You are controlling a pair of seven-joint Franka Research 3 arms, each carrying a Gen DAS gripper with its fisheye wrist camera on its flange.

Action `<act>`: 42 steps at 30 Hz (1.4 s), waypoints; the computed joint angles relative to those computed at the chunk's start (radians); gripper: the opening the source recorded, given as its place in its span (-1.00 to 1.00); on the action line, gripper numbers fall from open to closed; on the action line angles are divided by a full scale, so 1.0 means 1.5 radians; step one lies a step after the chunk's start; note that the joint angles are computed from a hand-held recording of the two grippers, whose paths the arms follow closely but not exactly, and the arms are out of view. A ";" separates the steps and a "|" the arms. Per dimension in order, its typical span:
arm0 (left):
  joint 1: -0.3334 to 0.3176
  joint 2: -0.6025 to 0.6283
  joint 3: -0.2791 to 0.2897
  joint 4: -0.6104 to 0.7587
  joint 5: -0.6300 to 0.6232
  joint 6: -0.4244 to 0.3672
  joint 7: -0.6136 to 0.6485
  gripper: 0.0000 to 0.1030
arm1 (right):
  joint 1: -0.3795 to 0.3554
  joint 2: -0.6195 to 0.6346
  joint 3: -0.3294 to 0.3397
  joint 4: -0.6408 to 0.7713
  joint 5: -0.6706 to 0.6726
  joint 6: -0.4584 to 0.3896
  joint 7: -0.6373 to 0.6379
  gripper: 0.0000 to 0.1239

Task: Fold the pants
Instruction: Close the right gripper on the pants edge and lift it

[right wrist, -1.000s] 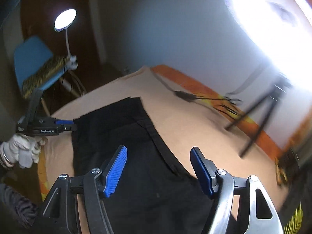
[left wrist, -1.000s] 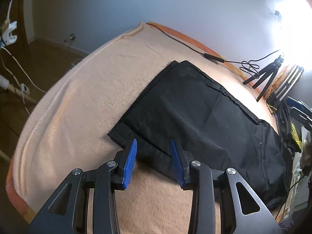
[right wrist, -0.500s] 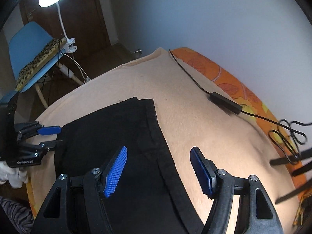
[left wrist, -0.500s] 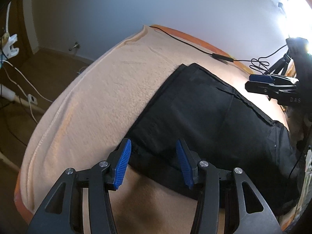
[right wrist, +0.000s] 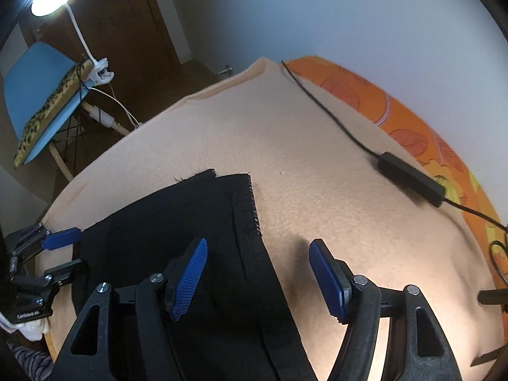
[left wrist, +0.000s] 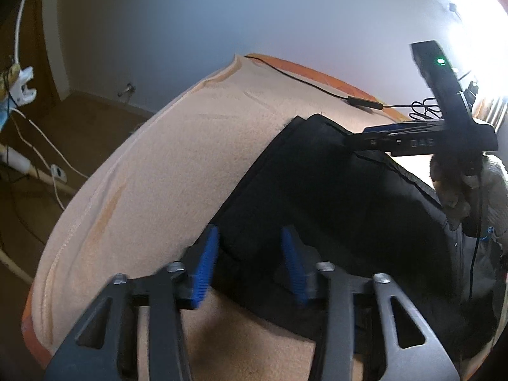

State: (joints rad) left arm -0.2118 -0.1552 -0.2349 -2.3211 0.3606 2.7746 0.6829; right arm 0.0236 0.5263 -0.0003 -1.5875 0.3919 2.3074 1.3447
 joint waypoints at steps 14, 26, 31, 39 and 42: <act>0.002 -0.032 -0.004 -0.034 0.028 0.036 -0.005 -0.79 | 0.006 -0.052 0.009 -0.066 0.020 0.088 -0.030 -0.89; 0.004 -0.013 0.004 -0.004 0.009 -0.015 0.069 -0.04 | -0.013 -0.133 0.041 -0.151 0.122 0.146 -0.218 -0.95; 0.002 0.006 0.004 0.016 0.026 -0.013 0.109 0.15 | -0.025 -0.186 0.048 -0.191 0.231 0.135 -0.334 -0.95; 0.007 0.031 0.000 0.036 0.065 -0.026 0.108 0.12 | 0.010 -0.137 0.005 -0.151 0.140 0.144 -0.245 -0.95; 0.007 0.030 -0.003 0.031 0.084 -0.012 0.099 -0.39 | 0.022 -0.107 0.005 -0.124 0.092 0.138 -0.218 -0.95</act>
